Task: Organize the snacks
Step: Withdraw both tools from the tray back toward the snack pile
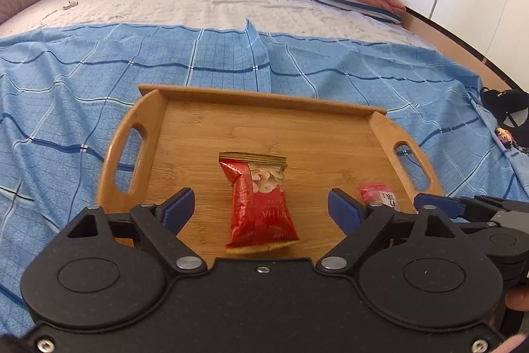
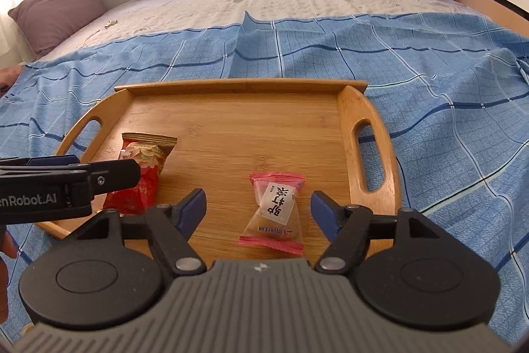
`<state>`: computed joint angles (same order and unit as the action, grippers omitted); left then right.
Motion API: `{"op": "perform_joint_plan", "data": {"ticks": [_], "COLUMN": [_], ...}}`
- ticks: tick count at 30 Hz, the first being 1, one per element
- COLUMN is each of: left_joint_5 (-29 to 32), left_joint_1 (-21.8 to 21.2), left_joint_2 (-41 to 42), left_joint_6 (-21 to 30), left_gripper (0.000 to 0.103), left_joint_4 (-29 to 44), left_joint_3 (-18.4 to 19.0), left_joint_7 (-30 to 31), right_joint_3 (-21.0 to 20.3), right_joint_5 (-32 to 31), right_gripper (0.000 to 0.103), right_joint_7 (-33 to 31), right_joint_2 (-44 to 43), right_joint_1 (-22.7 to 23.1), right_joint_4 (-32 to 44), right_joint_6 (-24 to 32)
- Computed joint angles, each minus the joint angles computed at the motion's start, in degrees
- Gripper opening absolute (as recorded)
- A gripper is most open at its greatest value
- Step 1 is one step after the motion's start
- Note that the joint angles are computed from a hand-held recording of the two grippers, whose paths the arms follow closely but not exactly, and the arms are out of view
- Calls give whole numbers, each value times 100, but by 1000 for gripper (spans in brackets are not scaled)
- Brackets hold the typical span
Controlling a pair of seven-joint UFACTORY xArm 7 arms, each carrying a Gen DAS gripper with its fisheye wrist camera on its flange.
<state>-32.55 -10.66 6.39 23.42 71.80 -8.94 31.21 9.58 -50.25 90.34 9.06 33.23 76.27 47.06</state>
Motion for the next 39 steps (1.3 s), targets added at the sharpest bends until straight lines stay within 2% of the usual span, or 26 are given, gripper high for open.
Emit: {"op": "perform_joint_plan", "data": {"ticks": [4,9,17,24,32,39], "left_joint_5": [-369,-923,-1757,-2221,-2532,-2894], "left_joint_1": [29,-124,-552,-903,-1246,-1772], "left_joint_2": [-414,-953,-1893,-2632,-2998,-3078], "left_joint_6": [-155,-270,-253,-232,-714,-1406], "left_gripper": [90,92,95,96,96,96], "left_joint_4": [-420,-935,-1792,-2573,-3236,-3642], "left_joint_3": [30,242,809,1290,1542,1804], "left_joint_7": [500,1144,1967,2611,3232,3746], "right_joint_3": [82,239,580,927,1426,1650], "right_joint_5": [-148,-292,-660,-574,-366,-281], "right_gripper": [84,86,90,91,97,103], "right_joint_7": [87,214,601,709,1150,1676], "right_joint_2": [-145,-339,-628,-1004,-1491,-1395], "right_joint_1": [95,179,391,570,674,807], "right_joint_4": [-84,-206,-449,-875,-1349,-1459], "right_joint_6": [163,346,884,1319,2156,2674]}}
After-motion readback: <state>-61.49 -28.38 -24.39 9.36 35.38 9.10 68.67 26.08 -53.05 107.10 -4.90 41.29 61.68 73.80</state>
